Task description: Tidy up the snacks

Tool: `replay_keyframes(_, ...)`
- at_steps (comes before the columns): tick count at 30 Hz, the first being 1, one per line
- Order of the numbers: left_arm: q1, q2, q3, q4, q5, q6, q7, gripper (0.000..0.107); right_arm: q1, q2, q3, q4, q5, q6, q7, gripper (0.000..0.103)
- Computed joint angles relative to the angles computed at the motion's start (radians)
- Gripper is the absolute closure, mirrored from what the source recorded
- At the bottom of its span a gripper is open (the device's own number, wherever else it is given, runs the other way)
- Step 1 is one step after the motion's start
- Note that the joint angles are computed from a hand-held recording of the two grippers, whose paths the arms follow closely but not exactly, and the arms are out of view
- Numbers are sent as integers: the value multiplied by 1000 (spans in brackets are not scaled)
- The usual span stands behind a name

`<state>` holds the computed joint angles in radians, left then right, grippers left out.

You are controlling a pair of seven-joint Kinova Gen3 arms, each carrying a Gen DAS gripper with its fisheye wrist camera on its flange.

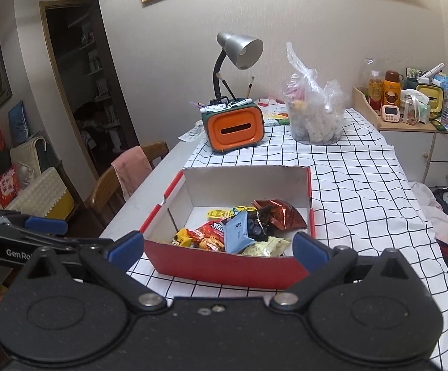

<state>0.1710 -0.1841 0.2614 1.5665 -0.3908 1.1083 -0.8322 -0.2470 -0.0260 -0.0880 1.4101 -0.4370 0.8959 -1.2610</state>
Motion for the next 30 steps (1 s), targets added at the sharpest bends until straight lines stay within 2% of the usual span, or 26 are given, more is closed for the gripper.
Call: replay_keyframes(30, -3, -12, 10, 12, 7, 10, 17, 6, -15, -30, 3, 39, 0, -23, -54, 0)
